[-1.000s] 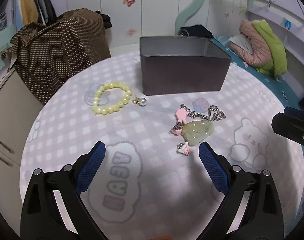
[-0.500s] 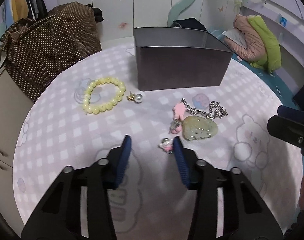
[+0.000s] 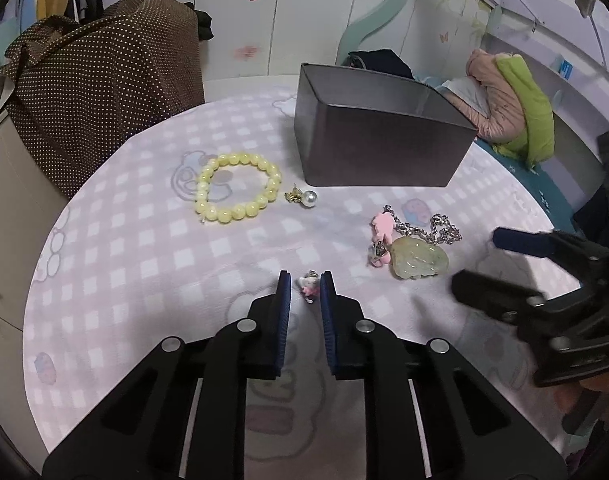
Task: Organize jewelry
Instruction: 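Grasp a small pink charm with the left gripper while the right grasps the jade pendant, then carry the pink charm in the left gripper into the box while the right carries the jade pendant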
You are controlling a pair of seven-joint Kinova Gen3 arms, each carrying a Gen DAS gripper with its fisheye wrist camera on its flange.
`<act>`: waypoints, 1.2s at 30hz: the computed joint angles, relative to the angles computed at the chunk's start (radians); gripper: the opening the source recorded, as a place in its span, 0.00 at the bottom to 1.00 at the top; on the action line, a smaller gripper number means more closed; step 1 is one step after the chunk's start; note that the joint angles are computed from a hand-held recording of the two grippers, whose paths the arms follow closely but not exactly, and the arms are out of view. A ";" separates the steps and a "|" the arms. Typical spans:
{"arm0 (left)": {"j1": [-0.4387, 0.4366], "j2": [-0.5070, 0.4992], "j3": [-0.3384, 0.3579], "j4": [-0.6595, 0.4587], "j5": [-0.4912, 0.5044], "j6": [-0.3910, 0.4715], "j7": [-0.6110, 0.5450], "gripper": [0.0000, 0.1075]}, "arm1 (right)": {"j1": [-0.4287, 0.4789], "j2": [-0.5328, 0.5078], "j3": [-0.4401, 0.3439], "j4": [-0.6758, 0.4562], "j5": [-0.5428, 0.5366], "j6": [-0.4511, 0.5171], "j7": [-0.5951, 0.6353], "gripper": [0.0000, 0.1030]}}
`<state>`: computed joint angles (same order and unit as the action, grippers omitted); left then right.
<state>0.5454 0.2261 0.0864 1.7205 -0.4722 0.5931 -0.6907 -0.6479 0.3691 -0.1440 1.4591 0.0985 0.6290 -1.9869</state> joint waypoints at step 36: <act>-0.068 -0.009 0.043 0.010 0.097 -0.044 -0.137 0.24 | -0.046 0.006 0.004 0.005 0.061 -0.025 0.114 0.32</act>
